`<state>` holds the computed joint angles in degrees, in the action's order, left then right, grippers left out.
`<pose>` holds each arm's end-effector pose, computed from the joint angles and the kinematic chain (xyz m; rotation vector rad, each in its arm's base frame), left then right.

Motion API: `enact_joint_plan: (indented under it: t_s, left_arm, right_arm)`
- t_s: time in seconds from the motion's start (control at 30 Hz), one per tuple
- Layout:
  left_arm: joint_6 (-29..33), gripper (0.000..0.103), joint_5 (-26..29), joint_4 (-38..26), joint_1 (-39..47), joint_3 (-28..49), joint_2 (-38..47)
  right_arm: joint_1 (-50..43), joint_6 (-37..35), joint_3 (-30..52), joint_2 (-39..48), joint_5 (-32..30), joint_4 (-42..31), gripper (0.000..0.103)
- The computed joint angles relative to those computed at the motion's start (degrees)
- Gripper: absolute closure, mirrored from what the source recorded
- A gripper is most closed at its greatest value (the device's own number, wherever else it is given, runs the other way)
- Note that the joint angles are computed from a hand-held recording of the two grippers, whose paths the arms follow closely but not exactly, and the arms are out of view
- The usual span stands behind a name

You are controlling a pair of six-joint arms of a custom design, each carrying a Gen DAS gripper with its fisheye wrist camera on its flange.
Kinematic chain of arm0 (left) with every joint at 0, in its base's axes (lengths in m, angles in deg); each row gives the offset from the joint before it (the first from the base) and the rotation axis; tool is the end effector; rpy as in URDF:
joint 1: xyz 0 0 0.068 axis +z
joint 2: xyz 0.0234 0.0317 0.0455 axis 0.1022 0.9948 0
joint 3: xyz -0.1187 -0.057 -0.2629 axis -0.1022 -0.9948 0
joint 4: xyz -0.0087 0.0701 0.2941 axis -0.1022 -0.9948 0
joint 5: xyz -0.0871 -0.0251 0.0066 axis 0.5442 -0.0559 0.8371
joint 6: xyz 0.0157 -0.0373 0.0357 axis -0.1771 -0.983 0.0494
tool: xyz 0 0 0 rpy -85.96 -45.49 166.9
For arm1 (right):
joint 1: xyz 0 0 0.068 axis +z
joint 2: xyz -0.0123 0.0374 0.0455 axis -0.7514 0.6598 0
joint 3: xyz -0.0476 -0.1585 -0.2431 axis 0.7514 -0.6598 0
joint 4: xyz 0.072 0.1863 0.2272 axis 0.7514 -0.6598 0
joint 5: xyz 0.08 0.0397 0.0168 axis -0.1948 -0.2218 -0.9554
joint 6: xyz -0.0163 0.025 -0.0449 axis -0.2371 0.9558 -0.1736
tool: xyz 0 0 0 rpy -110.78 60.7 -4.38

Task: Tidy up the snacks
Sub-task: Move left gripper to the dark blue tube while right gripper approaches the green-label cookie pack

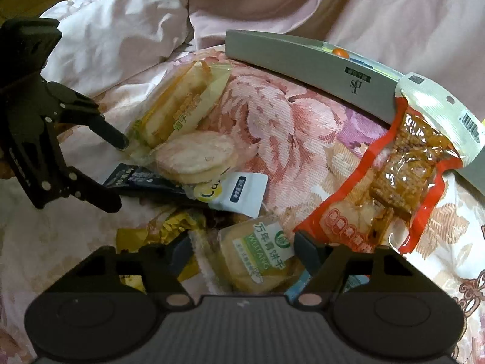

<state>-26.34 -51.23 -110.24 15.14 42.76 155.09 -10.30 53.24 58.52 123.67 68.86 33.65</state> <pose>0.3137 0.0314 0.2016 1.0172 2.3844 -0.5122 0.2075 0.1529 0.2175 -0.4398 2.3443 0.0973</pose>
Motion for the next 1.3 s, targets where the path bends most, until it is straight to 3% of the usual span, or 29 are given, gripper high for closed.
enact_joint_plan:
  t_s: [0.43,0.73,0.83,1.3]
  left_arm:
    - [5.3,0.004,1.3,-7.6,0.2,2.2,1.0]
    - [2.6,0.003,1.9,0.9,-2.0,1.3,3.2]
    - [0.9,0.003,3.4,0.6,-1.7,2.8,5.7]
    - [7.9,0.006,4.2,-8.4,-1.1,-0.9,0.5]
  right_arm:
    - [2.5,3.9,3.0,1.2,1.0,-5.4,0.035]
    - [1.9,4.5,3.0,1.7,0.4,-4.7,0.034]
    - [2.1,4.8,3.2,1.8,1.0,-5.3,0.034]
    - [6.1,12.0,3.2,0.6,4.3,-9.5,0.035]
